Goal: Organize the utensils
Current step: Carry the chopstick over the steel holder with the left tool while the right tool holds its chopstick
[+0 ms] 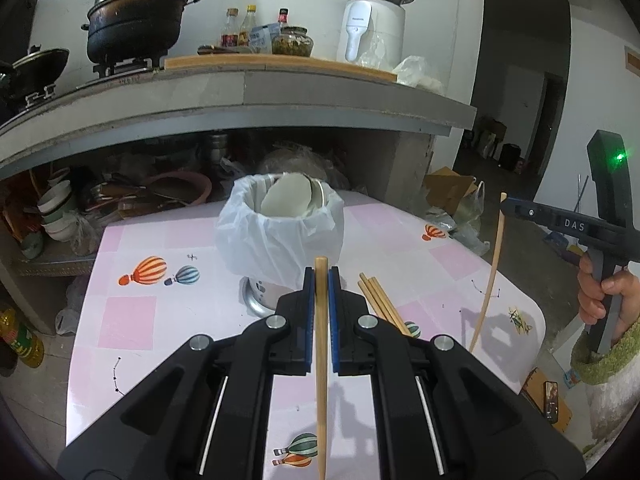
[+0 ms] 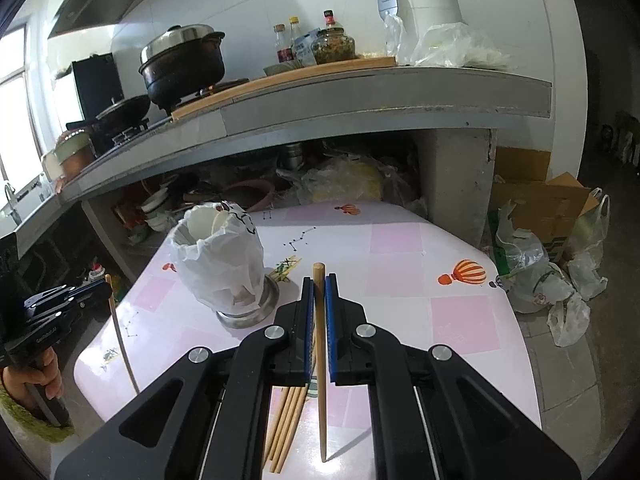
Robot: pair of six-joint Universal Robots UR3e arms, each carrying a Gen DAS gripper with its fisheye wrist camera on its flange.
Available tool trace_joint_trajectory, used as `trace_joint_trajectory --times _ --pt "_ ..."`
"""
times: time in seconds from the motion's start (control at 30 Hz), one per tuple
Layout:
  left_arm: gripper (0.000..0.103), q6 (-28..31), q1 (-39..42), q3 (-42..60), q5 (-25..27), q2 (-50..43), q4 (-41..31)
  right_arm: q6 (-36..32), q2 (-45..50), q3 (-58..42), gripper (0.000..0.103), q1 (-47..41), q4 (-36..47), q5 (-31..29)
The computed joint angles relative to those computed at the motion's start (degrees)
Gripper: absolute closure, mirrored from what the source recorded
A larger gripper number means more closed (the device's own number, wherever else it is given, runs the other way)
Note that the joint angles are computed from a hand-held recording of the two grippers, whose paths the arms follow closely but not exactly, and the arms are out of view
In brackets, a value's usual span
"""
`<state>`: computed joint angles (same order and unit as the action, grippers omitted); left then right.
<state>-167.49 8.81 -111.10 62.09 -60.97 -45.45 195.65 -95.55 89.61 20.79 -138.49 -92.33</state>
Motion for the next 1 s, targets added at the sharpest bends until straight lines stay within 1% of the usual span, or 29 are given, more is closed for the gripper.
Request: trace_joint_trajectory --times 0.17,0.53,0.73,0.87,1.0 --pt "0.097 -0.33 -0.10 1.79 0.44 0.64 -0.77 -0.29 -0.66 0.35 0.097 0.16 -1.22 0.31" --pt "0.097 -1.77 -2.35 5.73 2.18 -1.11 0.47 -0.56 -1.41 0.90 0.097 -0.11 -2.20 0.91" --pt "0.097 -1.68 -2.72 7.91 2.18 -1.30 -0.12 -0.89 -1.44 0.85 0.097 -0.37 -2.42 1.14" --pt "0.097 -1.08 -0.72 10.30 -0.61 -0.51 -2.54 -0.85 -1.40 0.77 0.097 -0.37 -2.36 1.12" --pt "0.097 -0.46 2.24 14.89 -4.90 -0.70 -5.75 -0.93 -1.47 0.80 0.097 -0.62 -2.32 1.38"
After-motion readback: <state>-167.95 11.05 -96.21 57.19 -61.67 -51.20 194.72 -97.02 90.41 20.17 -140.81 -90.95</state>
